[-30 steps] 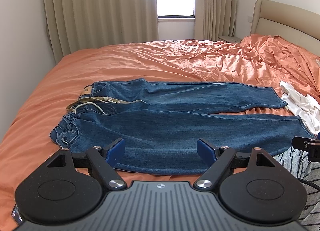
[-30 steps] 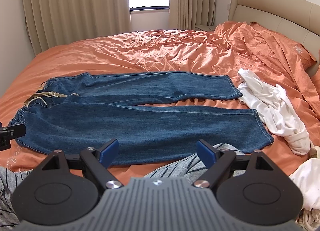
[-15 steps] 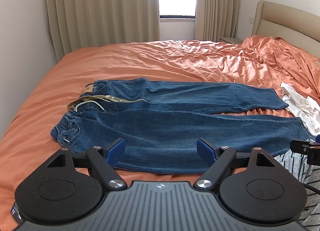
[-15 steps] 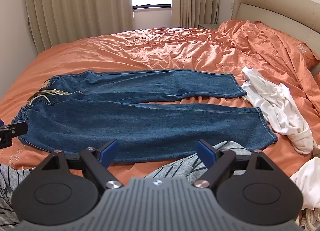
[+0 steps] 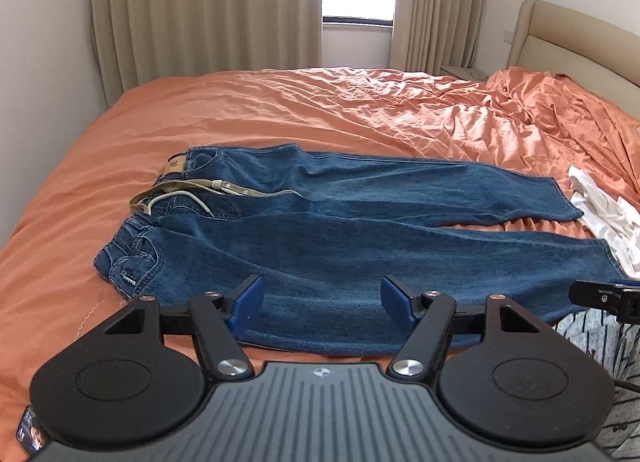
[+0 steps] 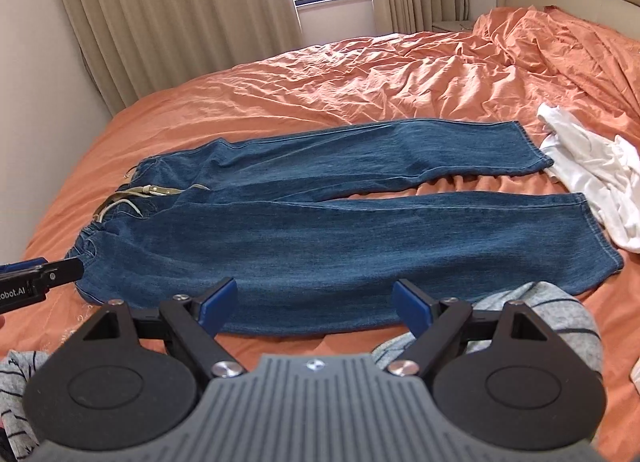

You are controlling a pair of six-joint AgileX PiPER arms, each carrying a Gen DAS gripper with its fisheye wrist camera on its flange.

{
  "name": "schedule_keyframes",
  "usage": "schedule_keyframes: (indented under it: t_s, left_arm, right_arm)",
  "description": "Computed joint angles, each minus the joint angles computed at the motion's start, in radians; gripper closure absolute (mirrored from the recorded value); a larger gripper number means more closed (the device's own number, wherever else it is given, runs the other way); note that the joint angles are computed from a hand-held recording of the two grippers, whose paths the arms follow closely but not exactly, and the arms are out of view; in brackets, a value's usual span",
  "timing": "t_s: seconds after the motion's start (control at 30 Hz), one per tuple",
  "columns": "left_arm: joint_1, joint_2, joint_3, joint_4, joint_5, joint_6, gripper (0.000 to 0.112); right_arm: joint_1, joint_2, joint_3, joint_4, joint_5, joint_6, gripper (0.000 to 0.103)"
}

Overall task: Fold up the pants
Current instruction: 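Move the left gripper to the jeans waistband by the drawstring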

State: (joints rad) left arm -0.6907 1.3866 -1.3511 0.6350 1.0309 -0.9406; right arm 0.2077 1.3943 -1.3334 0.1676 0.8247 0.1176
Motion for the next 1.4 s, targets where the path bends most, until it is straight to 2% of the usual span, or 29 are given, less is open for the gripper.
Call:
schedule_keyframes:
  t_s: [0.17, 0.23, 0.4, 0.47, 0.57, 0.67, 0.77, 0.87, 0.93, 0.97, 1.0, 1.07, 1.17, 1.23, 1.27, 1.3, 1.33, 1.4]
  left_arm:
    - [0.302, -0.019, -0.026, -0.226, -0.11, 0.298, 0.048]
    - [0.445, 0.0, -0.048, -0.35, -0.152, 0.459, 0.048]
    - [0.749, 0.131, -0.136, -0.67, -0.201, 0.882, 0.046]
    - [0.844, 0.207, -0.174, -0.794, -0.218, 1.049, 0.04]
    - [0.941, 0.356, -0.263, -0.891, -0.226, 1.178, 0.037]
    - [1.016, 0.534, -0.395, -0.951, -0.202, 1.207, 0.036]
    - [1.09, 0.716, -0.57, -1.069, -0.105, 1.22, 0.039]
    - [1.15, 0.847, -0.704, -1.195, -0.006, 1.261, 0.041]
    - [1.177, 0.893, -0.754, -1.259, 0.038, 1.29, 0.053]
    - [1.19, 0.894, -0.747, -1.297, 0.04, 1.319, 0.076]
    - [1.199, 0.894, -0.749, -1.32, 0.044, 1.333, 0.092]
    - [1.215, 0.858, -0.694, -1.37, 0.027, 1.387, 0.098]
    - [1.225, 0.841, -0.677, -1.437, 0.057, 1.442, 0.096]
    - [1.207, 0.864, -0.722, -1.366, 0.061, 1.376, 0.084]
    - [1.208, 0.897, -0.771, -1.347, 0.101, 1.329, 0.074]
    - [1.205, 0.943, -0.834, -1.322, 0.134, 1.27, 0.069]
    - [1.202, 0.964, -0.857, -1.31, 0.141, 1.238, 0.069]
    - [1.195, 0.95, -0.82, -1.305, 0.101, 1.221, 0.085]
  right_arm:
    - [-0.016, 0.154, -0.104, 0.08, -0.033, -0.153, 0.023]
    - [-0.017, 0.221, -0.148, 0.096, -0.056, -0.184, 0.027]
    - [0.02, 0.43, -0.323, -0.013, -0.07, -0.136, 0.05]
    - [0.029, 0.513, -0.406, -0.043, -0.044, -0.1, 0.051]
    - [0.044, 0.62, -0.527, -0.092, 0.015, -0.031, 0.051]
    - [0.057, 0.699, -0.615, -0.137, 0.064, 0.008, 0.051]
    - [0.075, 0.751, -0.672, -0.215, 0.118, 0.056, 0.051]
    - [0.077, 0.778, -0.699, -0.266, 0.163, 0.105, 0.051]
    - [0.08, 0.788, -0.708, -0.293, 0.181, 0.129, 0.051]
    - [0.082, 0.791, -0.71, -0.307, 0.187, 0.138, 0.051]
    - [0.086, 0.792, -0.709, -0.322, 0.193, 0.148, 0.051]
    - [0.093, 0.802, -0.717, -0.34, 0.202, 0.157, 0.051]
    - [0.106, 0.812, -0.72, -0.359, 0.217, 0.166, 0.051]
    - [0.115, 0.813, -0.722, -0.361, 0.226, 0.17, 0.051]
    - [0.12, 0.805, -0.712, -0.358, 0.22, 0.172, 0.051]
    - [0.126, 0.79, -0.693, -0.361, 0.206, 0.174, 0.051]
    - [0.132, 0.776, -0.677, -0.369, 0.195, 0.176, 0.051]
    - [0.148, 0.739, -0.63, -0.407, 0.166, 0.187, 0.051]
